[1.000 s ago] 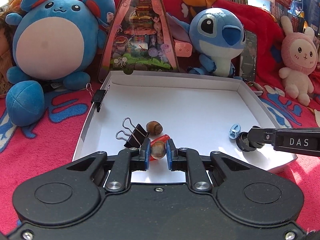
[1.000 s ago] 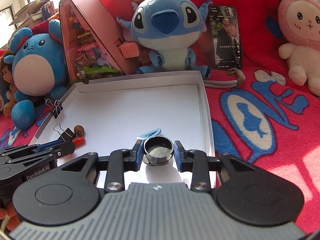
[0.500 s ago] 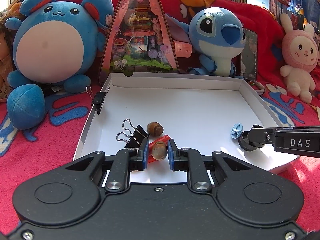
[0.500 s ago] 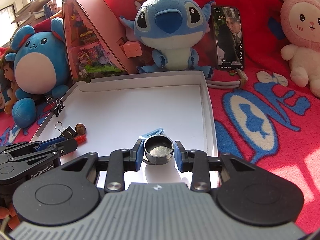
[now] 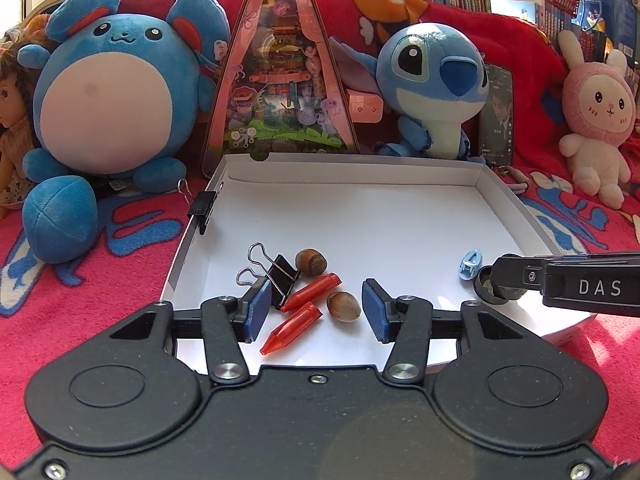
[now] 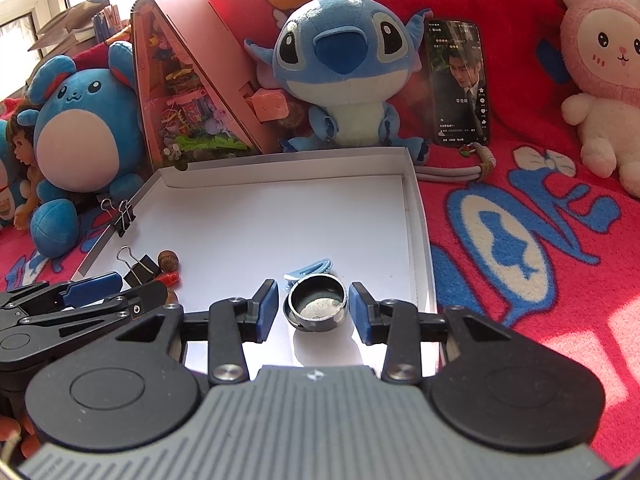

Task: Organize rigid objects
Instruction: 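Open the left gripper releasing the nut while the right gripper releases the black cap, then withdraw both grippers from the box toward the clear cup and blue hair clip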

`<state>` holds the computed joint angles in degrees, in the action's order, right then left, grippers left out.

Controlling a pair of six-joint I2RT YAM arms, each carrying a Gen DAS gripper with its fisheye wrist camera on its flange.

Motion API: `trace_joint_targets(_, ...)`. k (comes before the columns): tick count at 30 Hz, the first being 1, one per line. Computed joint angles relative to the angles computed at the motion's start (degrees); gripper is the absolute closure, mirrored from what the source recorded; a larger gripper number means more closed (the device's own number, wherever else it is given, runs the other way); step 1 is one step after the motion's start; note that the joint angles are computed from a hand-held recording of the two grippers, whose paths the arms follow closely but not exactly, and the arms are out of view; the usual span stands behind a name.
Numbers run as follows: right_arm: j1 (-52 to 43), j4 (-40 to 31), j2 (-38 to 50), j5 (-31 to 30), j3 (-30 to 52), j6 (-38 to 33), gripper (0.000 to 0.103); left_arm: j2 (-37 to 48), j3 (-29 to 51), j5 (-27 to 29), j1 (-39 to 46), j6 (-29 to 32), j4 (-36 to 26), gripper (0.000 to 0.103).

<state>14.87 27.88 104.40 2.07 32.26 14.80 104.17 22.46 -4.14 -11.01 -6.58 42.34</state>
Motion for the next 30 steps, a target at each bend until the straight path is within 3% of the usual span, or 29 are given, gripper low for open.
trace_joint_targets(3,0.3,0.3,-0.4,0.3,-0.5,-0.2,0.042,-0.6,-0.9,0.0,-0.1,0.0,0.9,0.042)
trace_joint_targets(7,0.5,0.6,-0.9,0.5,-1.0,-0.4,0.040,-1.3,-1.8,-0.4,-0.4,0.2,1.7,0.036)
trace_joint_targets(30,0.8,4.7,-5.7,-0.1,-7.8,-2.2,0.025,-10.0,-11.0,3.5,1.2,1.0,3.8,0.029)
